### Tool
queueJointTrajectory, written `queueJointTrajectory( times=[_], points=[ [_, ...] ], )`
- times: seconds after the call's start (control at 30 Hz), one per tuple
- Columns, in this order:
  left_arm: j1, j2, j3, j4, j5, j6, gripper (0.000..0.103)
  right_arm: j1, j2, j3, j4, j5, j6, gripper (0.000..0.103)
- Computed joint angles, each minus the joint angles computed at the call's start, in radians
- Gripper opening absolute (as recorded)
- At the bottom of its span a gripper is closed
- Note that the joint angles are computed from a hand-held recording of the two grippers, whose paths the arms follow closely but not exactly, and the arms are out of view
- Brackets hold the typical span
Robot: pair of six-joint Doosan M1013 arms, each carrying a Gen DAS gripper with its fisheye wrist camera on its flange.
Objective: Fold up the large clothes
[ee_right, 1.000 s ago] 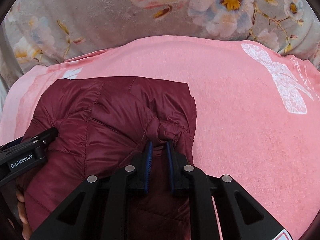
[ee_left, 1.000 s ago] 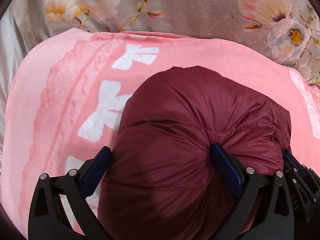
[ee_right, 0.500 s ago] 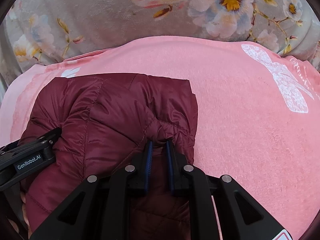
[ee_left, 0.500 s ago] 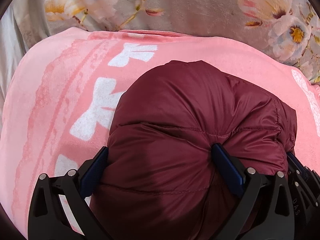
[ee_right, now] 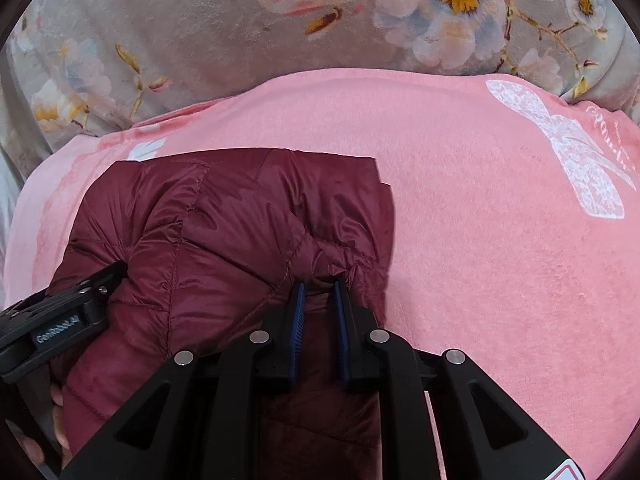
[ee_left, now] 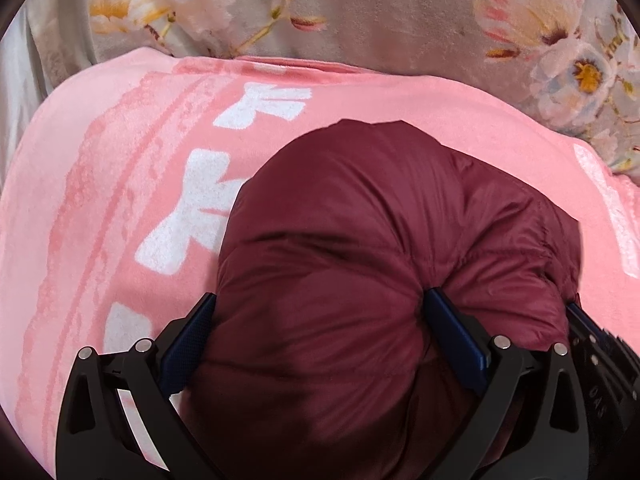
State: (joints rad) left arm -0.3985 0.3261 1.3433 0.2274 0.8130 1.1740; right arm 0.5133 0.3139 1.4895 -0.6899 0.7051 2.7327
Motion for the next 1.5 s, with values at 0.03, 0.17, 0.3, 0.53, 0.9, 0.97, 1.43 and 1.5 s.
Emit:
queueJointTrajectory(
  times=[0.03,0.17,0.3,0.53,0.9,0.97,1.43,1.5],
  points=[
    [-0.001,-0.017,0.014,0.002,-0.005,0.006,0.098,0.008,-0.019,0.016,-0.024,0.004,0.033,0.020],
    [-0.026,-0.123,0.110,0.112,-0.046,-0.029,0.098,0.051,-0.110,0.107,-0.047,-0.004,0.037,0.021],
    [-0.056,-0.191,0.183,0.184,-0.003,-0.061,0.098,0.090,-0.143,0.166,-0.013,0.025,-0.016,0.021],
    [-0.087,-0.232,0.270,0.216,0.074,-0.137,0.098,0.129,-0.161,0.222,-0.046,0.080,0.016,0.025],
    [-0.149,-0.341,0.415,0.272,0.031,-0.343,0.098,0.259,-0.247,0.365,-0.340,0.151,0.310,0.074],
    [-0.167,-0.355,0.440,0.299,0.029,-0.393,0.098,0.274,-0.257,0.386,-0.368,0.161,0.347,0.079],
    [-0.258,-0.404,0.522,0.458,0.055,-0.532,0.098,0.329,-0.272,0.437,-0.416,0.183,0.433,0.083],
    [-0.271,-0.408,0.529,0.486,0.054,-0.542,0.098,0.339,-0.268,0.436,-0.430,0.199,0.437,0.083]
  ],
)
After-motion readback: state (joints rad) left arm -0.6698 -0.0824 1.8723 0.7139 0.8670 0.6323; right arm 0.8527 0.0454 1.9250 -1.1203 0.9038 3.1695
